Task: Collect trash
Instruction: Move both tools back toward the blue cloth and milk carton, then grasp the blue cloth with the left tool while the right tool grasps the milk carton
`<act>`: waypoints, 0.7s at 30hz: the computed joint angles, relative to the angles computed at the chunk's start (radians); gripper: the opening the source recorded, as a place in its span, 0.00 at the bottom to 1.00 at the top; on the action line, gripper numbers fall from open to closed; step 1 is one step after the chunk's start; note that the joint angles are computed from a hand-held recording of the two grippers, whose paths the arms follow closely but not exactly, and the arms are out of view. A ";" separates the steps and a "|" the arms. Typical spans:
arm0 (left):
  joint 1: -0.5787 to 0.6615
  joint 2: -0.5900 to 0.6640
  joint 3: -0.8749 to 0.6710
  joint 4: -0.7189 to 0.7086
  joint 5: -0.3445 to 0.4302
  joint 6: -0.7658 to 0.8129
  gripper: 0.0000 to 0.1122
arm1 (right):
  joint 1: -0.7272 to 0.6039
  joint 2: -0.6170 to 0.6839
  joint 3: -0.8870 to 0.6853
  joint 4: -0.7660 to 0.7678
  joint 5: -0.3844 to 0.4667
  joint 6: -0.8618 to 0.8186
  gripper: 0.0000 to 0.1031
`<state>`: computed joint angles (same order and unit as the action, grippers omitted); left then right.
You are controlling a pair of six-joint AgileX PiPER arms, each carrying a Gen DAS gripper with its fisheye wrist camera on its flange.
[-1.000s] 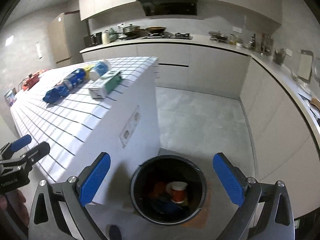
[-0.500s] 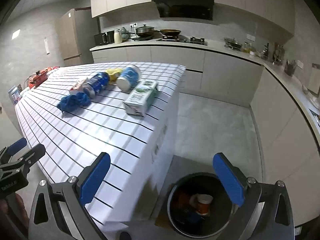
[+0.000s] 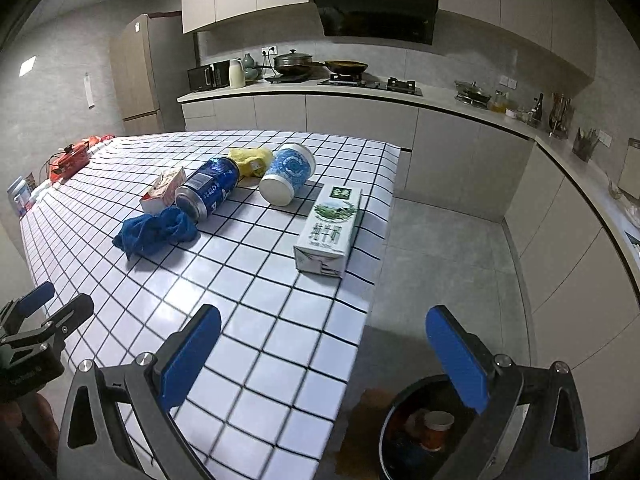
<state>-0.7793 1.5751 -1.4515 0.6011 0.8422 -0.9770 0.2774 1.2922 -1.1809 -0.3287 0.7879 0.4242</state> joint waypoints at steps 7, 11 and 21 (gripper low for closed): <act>0.143 0.111 -0.098 -0.111 -0.099 0.235 0.91 | 0.004 0.172 -0.115 -0.058 0.001 0.073 1.00; 0.210 0.189 -0.177 -0.196 -0.111 0.344 0.88 | -0.004 0.278 -0.194 -0.082 0.003 0.107 1.00; 0.311 0.384 -0.396 -0.405 -0.018 0.611 0.88 | -0.062 0.491 -0.382 -0.060 0.029 0.091 1.00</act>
